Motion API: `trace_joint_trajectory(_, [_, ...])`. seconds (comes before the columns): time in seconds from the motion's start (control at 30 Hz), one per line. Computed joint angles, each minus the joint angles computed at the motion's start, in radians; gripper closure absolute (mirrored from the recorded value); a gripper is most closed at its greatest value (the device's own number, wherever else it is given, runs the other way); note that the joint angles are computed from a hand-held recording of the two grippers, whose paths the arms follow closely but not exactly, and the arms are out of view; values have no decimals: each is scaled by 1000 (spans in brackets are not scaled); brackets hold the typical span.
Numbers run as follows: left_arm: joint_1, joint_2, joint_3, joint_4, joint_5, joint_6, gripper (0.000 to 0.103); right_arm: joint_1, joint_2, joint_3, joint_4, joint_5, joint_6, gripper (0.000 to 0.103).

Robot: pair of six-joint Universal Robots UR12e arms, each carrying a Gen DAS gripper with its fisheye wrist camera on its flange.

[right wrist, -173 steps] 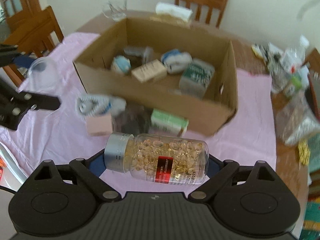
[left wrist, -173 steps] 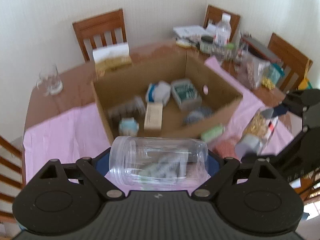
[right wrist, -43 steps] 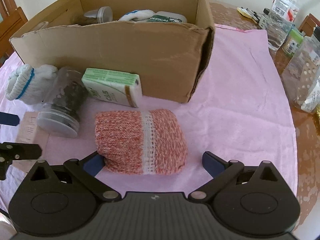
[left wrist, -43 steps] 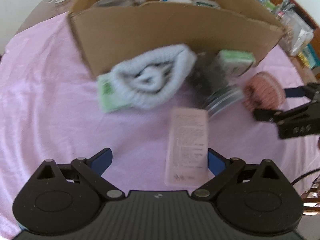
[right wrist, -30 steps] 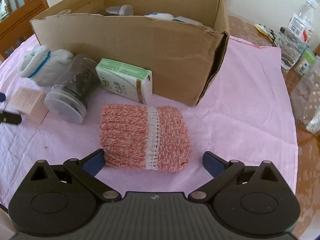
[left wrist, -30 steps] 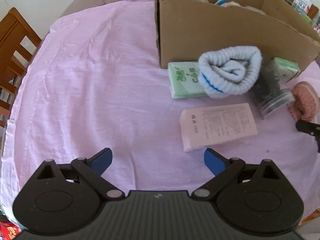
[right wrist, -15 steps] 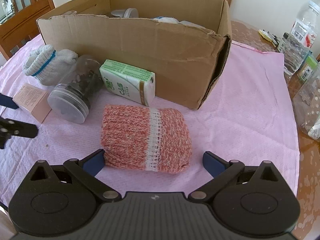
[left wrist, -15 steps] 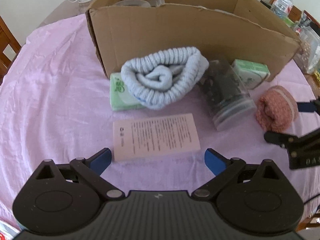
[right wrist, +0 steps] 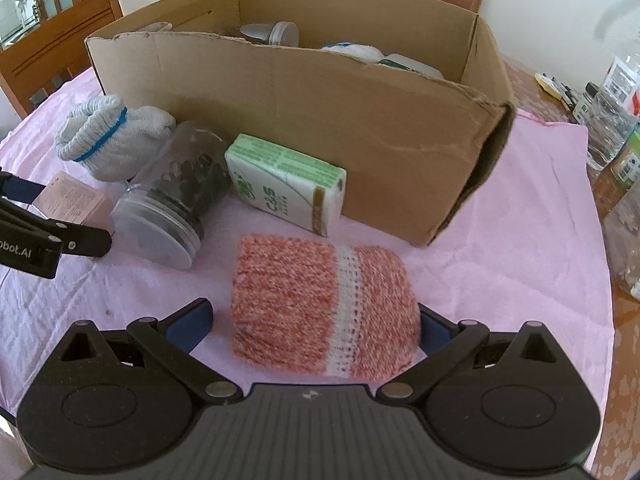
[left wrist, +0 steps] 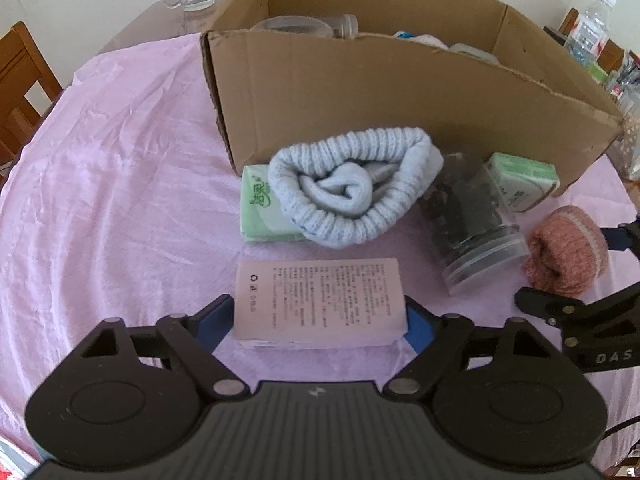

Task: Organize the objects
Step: 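Grasp the pink printed box with the left tool while the right tool grasps the pink-white knit roll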

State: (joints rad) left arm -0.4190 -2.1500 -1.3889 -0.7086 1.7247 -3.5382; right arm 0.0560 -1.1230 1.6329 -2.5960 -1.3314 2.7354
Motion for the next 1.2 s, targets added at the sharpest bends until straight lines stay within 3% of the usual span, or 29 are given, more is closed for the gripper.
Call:
trace_joint_trajectory(0.33, [-4, -15, 25, -23, 27, 1, 21, 1, 11, -27, 45, 4, -30, 0])
trace_joint_trajectory(0.6, [2, -14, 28, -27, 4, 68, 22, 0, 16, -37, 58, 8, -42, 0])
trace_joint_trajectory(0.7, [8, -14, 25, -21, -4, 107, 22, 4, 12, -33, 49, -11, -30, 4])
trace_joint_trajectory(0.83, [22, -8, 17, -6, -49, 148, 22, 10, 3, -30, 47, -52, 19, 16])
trace_joint_trajectory(1.07, [21, 6, 24, -32, -76, 179, 22, 30, -1, -41, 61, -86, 55, 21])
trace_joint_trajectory(1.2, [20, 27, 31, -78, -69, 169, 22, 13, 4, -66, 110, -53, 38, 23])
